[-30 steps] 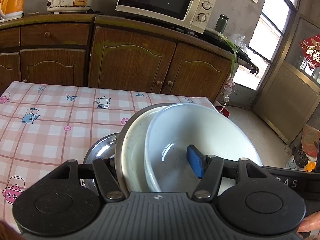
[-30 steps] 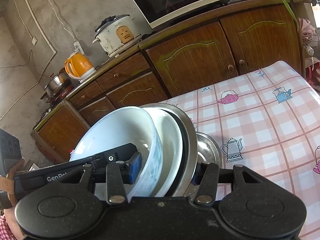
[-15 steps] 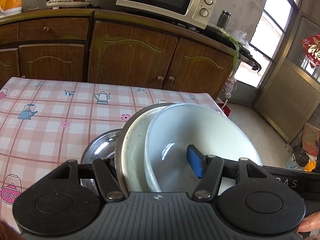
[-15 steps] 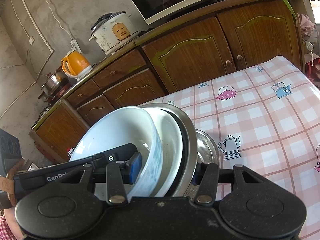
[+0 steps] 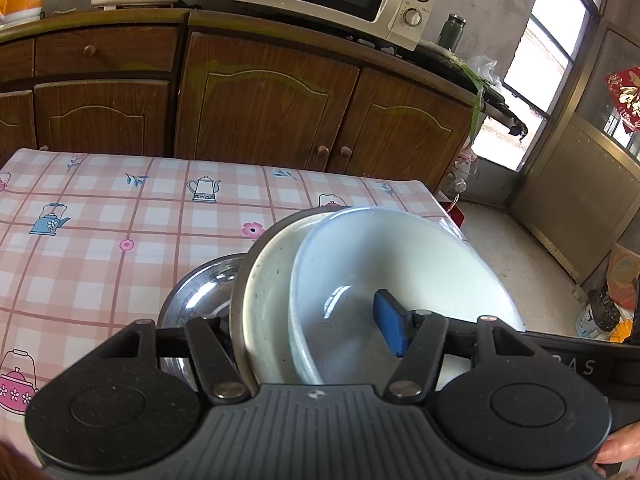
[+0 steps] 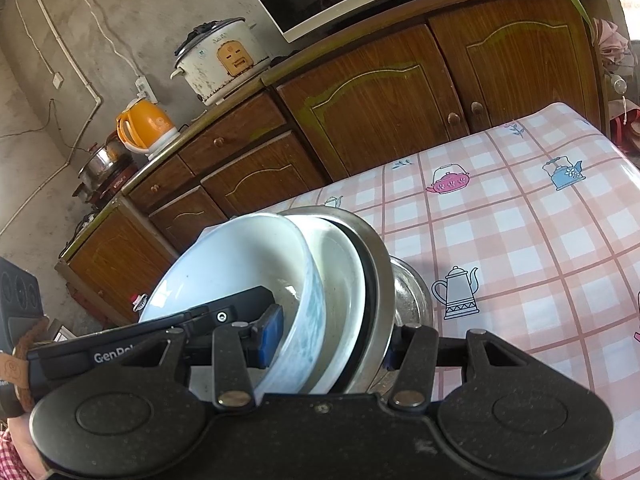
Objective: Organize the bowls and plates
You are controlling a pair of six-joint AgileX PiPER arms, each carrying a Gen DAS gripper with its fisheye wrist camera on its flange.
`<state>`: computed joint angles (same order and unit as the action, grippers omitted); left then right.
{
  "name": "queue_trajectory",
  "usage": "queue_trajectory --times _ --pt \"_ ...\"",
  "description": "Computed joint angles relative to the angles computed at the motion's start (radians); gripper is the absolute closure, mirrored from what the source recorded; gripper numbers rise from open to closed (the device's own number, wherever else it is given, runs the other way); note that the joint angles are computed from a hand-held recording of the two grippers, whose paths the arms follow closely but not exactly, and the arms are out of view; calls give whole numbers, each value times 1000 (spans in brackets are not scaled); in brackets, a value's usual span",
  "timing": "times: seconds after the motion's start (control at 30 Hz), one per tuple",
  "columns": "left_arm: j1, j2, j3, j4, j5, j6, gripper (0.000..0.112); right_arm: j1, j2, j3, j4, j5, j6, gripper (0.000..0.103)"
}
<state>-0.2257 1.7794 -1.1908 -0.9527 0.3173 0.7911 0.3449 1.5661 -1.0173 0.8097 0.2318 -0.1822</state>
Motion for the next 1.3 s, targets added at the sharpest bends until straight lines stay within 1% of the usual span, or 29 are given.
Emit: queue_trajectory --times 0.17,0.5,0.57,0.73,0.93,1.13,1.2,1.3 --pt "11 21 -8 -18 5 23 49 -8 33 -13 63 5 -67 44" --pt "21 64 -38 51 3 -42 49 -20 95 -19 308 13 -310 44" --pt "24 75 -45 62 6 -52 49 -21 107 -21 338 15 -338 44" --pt "17 100 -66 131 -3 -119 49 -42 146 -14 537 35 -541 44" --pt "16 133 -89 168 -13 -155 50 -61 196 -22 686 59 -701 44" --pt "15 170 -118 253 -28 -246 50 -73 263 -42 847 91 -868 44" --pt "16 182 -124 251 -33 -243 50 -76 281 -46 884 100 -910 44" --pt "18 203 -140 251 -29 -246 50 -82 302 -53 896 107 -924 44"
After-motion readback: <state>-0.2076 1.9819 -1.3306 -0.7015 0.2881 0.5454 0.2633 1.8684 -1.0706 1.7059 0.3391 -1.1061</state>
